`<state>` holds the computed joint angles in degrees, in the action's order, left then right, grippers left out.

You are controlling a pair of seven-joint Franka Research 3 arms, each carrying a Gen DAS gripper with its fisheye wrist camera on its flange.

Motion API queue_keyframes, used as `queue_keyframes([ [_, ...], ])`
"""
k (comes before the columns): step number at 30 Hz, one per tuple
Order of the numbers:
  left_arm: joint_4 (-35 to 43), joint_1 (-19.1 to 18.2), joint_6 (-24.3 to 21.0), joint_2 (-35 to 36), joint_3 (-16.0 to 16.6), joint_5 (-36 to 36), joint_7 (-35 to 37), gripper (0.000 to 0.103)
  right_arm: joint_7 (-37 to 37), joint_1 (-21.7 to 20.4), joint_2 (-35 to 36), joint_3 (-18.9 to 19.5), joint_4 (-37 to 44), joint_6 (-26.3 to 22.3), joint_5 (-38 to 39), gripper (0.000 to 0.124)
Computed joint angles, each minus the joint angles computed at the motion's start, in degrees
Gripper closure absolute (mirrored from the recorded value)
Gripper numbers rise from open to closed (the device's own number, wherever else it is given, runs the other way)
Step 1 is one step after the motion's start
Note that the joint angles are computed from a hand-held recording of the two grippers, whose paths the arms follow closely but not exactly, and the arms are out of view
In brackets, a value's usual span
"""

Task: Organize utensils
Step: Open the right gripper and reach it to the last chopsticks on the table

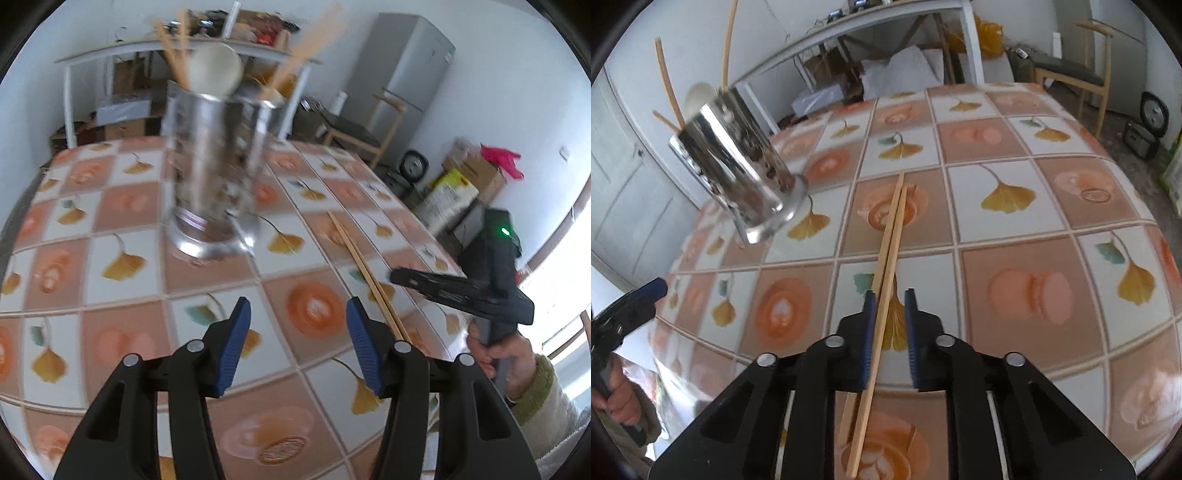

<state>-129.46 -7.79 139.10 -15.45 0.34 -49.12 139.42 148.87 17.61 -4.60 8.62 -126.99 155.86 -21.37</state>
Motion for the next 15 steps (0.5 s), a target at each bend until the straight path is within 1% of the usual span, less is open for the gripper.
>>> queue_keyframes([
  [5,0.0,-0.5,-0.1,0.8,-1.2,1.8,-1.3,0.051,-2.9,0.6,2.1,-0.7,1.1,0.2,1.6,0.117],
  [6,0.0,-0.6,0.0,1.0,-1.3,1.9,-1.4,0.051,-2.7,0.6,2.2,-0.8,0.9,0.7,1.1,0.117],
  [8,0.4,-0.8,0.2,1.6,-1.6,2.4,-1.7,0.051,-1.3,0.7,2.0,-0.9,0.8,0.0,-0.6,0.118],
  [10,0.9,-1.0,0.2,2.3,-1.9,2.5,-1.8,0.051,-1.0,0.7,1.5,-1.1,0.1,0.3,-0.4,0.118],
  [13,2.9,-1.3,0.1,4.5,-2.7,2.5,-2.0,0.051,1.5,0.4,0.4,-0.7,-0.6,-1.6,-2.1,0.119],
  [15,4.5,-1.5,0.2,6.3,-3.6,2.4,-2.1,0.051,2.5,0.0,-0.7,-0.6,-1.8,-1.6,-1.6,0.119],
])
